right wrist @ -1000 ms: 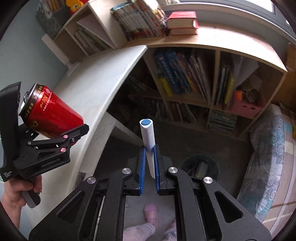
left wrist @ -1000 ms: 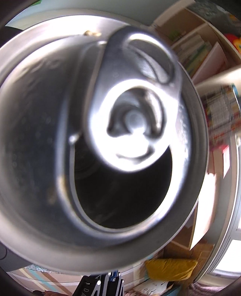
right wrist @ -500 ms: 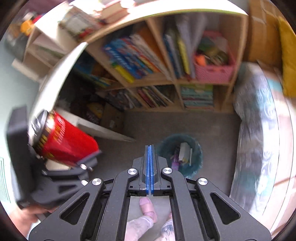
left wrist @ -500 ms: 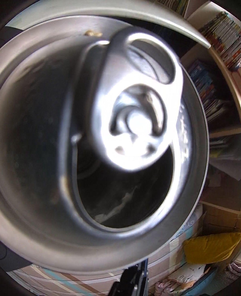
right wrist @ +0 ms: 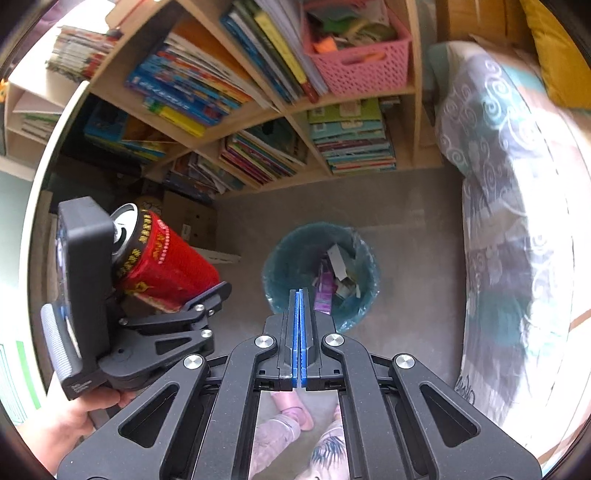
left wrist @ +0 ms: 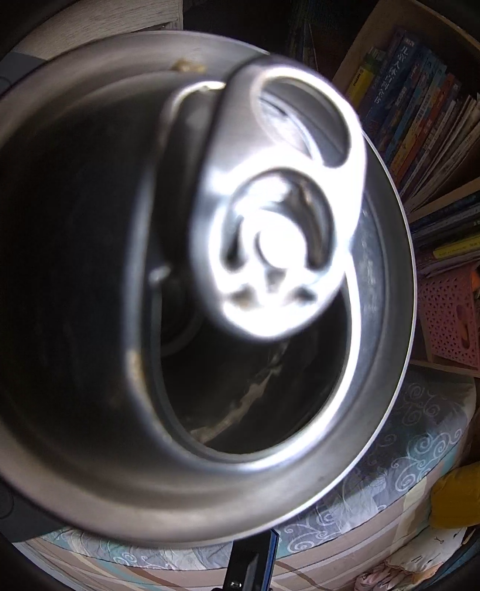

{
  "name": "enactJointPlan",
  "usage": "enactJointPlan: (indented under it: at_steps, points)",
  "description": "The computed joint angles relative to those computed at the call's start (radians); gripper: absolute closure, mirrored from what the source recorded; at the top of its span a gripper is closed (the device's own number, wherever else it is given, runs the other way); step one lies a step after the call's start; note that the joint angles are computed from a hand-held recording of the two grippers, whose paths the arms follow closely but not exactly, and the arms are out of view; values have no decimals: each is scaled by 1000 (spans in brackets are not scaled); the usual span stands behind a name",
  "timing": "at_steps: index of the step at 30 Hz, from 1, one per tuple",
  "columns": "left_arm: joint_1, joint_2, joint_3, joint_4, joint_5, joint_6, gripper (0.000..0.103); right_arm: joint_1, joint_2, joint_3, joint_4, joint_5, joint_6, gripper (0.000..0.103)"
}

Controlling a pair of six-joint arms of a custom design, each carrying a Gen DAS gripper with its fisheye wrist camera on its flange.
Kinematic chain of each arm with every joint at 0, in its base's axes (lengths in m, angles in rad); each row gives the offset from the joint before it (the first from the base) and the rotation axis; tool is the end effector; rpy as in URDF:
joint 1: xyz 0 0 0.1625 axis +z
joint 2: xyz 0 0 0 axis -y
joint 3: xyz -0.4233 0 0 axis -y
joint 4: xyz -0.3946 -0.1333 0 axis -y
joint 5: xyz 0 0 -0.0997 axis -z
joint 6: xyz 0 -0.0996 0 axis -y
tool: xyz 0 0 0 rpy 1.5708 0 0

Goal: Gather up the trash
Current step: 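Carry the red can and marker over the wastebasket and open both tools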

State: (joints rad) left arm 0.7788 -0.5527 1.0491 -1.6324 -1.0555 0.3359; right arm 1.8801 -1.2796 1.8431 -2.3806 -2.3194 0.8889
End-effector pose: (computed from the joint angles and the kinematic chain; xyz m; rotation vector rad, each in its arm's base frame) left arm -0.4137 -0.6645 0.0762 1.4707 2.0511 0.3920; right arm 0.2358 -0.5226 0.3107 -0.8423 -2.3935 0.8205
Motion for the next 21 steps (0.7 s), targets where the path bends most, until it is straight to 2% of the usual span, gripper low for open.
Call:
enactJointPlan:
  at_steps: [2,6,9,14,21]
  points:
    - [-3,16,12,-10,20,1,38,-12,-4,20,-29,7,3,100]
    - [-8,23,41,-28,34,-10,16,-25,-9,44,-65,14,5,98]
    - [-11,21,46,-28,37,-6,11,-30,-13,52,-69,20,6,98]
    - [-14,0,63,-22,41,-10,11,-25,-16,44,-56,22,13,98]
    - [-5,-21,-37,70,38,-37,11,8,-5,-18,9,15,17,98]
